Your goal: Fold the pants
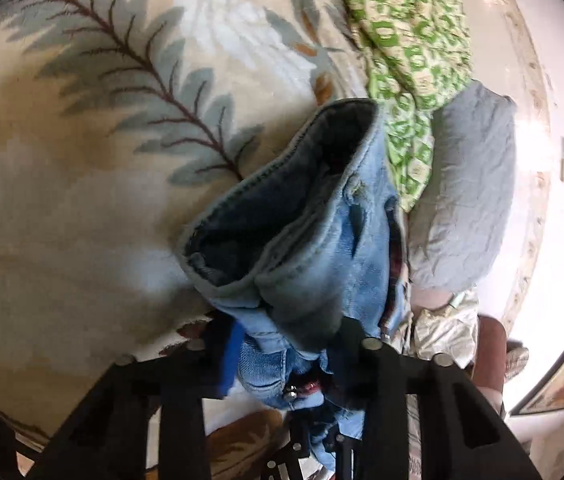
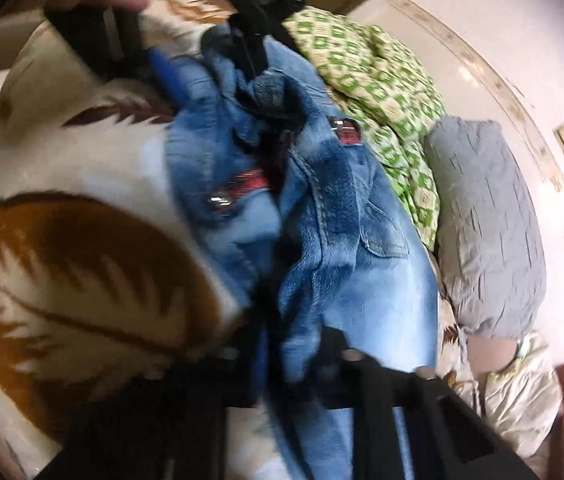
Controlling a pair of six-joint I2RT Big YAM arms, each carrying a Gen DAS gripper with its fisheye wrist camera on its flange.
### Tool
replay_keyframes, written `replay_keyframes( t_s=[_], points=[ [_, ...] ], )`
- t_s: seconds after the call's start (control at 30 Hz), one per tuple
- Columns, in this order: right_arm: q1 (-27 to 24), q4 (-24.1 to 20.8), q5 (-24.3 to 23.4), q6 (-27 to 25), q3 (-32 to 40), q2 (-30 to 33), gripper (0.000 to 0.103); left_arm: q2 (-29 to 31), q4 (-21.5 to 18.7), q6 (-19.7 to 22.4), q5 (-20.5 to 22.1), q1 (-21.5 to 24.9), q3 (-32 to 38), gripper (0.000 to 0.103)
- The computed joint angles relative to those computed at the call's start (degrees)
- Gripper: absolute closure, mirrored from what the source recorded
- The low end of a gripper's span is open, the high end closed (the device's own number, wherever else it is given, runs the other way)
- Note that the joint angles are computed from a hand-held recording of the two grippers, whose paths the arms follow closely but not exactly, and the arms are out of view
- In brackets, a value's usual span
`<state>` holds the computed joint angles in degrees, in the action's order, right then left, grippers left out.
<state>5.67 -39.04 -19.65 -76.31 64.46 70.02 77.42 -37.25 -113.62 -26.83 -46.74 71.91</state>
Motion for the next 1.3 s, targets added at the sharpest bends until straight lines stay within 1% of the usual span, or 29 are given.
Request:
replay_keyframes(
  t_s=[0.03,0.07,0.1,0.13,0.2,0.27,0.37,0.43,0.47,0.5,0.53,0.6,0.63,0.67,0.7,0.73,0.77,0.8,0.83,0.87,0.9,0.93,0.97,1.0,1.07,1.13,1.2,1.27,1.3],
  points=[
    [-0.25,-0.62,-0.6,0.29,0.49,0.22,0.09,-0.25,-0.62,1.27,-0.58,-0.19,0.43,0.075],
    [-0.48,-0.86,-1.15,0.74,0.83,0.29,0.091,-0.51,-1.89,3.71,-1.26,-0.25,1.43,0.08],
    [-0.65,-0.7,-1.67,0.99,0.98,0.19,0.091,-0.94,-2.34,6.37,-1.85,-0.11,2.26,0.082],
    [-0.77,0.28,-2.18,1.11,0.57,-0.35,0.092,-1.32,-1.77,8.24,-2.17,0.11,2.57,0.083],
    [-0.83,2.4,-3.26,1.65,-0.18,-1.68,0.092,-1.86,-2.56,12.11,-3.3,0.51,4.16,0.084],
    [-0.31,3.09,-3.84,2.89,0.17,-2.1,0.092,-2.17,-3.66,14.94,-5.11,0.57,5.48,0.084],
    [1.36,3.4,-3.76,5.16,0.51,-2.64,0.092,-3.58,-4.21,16.54,-8.9,-0.18,5.1,0.085],
    [2.86,2.92,-3.27,5.66,-0.44,-3.83,0.092,-5.25,-5.06,14.97,-12.47,-1.9,3.19,0.085],
    [3.51,2.69,-2.76,5.59,-0.93,-4.3,0.092,-5.95,-5.64,13.25,-13.88,-2.74,1.89,0.085],
    [4.28,2.62,-1.86,5.29,-1.74,-4.67,0.092,-6.43,-6.3,11.52,-14.11,-3.17,0.67,0.084],
    [5.03,2.23,-0.41,4.54,-2.37,-4.65,0.092,-6.79,-6.51,9.79,-13.02,-3.15,-0.73,0.084],
    [5.93,2.23,2.41,2.71,-3.75,-4.21,0.092,-6.91,-5.71,5.65,-8.92,-2.54,-4.25,0.084],
    [6.27,3.26,3.79,1.73,-4.79,-4.34,0.092,-6.69,-5.78,4.74,-7.46,-2.36,-5.19,0.084],
    [6.33,5.57,3.83,1.03,-6.2,-5.06,0.091,-6.34,-5.53,4.0,-6.97,-2.34,-6.1,0.084],
    [6.39,7.37,3.99,0.53,-7.36,-5.93,0.091,-6.67,-3.52,3.65,-8.64,-2.95,-7.42,0.082],
    [6.04,8.06,3.72,0.19,-7.88,-6.34,0.088,-6.76,-3.39,3.65,-9.18,-3.28,-7.42,0.081],
    [5.74,8.99,3.25,-0.26,-8.24,-6.62,0.082,-6.76,-3.54,3.65,-9.02,-3.3,-7.27,0.079],
    [5.39,9.71,2.91,-0.56,-8.52,-6.9,0.077,-6.89,-3.54,3.01,-8.59,-3.39,-7.25,0.07],
    [4.82,10.71,2.31,-0.49,-8.22,-6.79,0.059,-6.95,-4.35,1.59,-7.74,-3.33,-7.07,0.057],
    [3.83,11.08,1.02,0.23,-8.69,-7.98,0.026,-7.39,-3.65,0.33,-8.77,-3.81,-7.49,0.035],
    [2.39,9.76,-1.74,1.66,-7.51,-8.21,0.013,-7.83,-2.27,-0.25,-10.81,-4.3,-7.9,0.019],
    [0.8,6.93,-4.9,2.23,-5.92,-8.22,0.0,-8.01,-3.57,-1.95,-13.11,-5.27,-7.39,0.012],
    [-0.79,3.49,-7.36,2.29,-4.3,-8.48,0.0,-7.7,-7.42,-4.05,-16.02,-6.6,-5.76,0.005],
    [-2.13,1.19,-8.27,2.09,-2.94,-8.34,0.0,-7.44,-9.96,-4.62,-17.86,-7.55,-4.51,0.005],
    [-4.99,-4.25,-10.67,0.6,-0.39,-8.48,0.0,-7.54,-11.36,-2.35,-20.17,-8.81,-2.8,0.005],
    [-6.79,-7.98,-12.38,0.27,2.99,-6.83,0.0,-6.75,-13.32,-1.06,-21.08,-9.5,-0.59,0.005],
    [-8.61,-12.6,-13.87,-0.05,7.4,-4.42,0.0,-5.5,-16.82,0.18,-22.92,-10.86,2.32,0.005],
    [-11.01,-16.89,-15.7,-0.6,10.96,-2.86,0.0,-3.77,-18.36,4.16,-22.31,-9.55,5.51,0.005],
    [-12.11,-19.51,-16.6,-0.84,13.47,-1.48,0.0,-2.83,-19.88,5.07,-22.74,-9.88,7.13,0.005]
  ],
)
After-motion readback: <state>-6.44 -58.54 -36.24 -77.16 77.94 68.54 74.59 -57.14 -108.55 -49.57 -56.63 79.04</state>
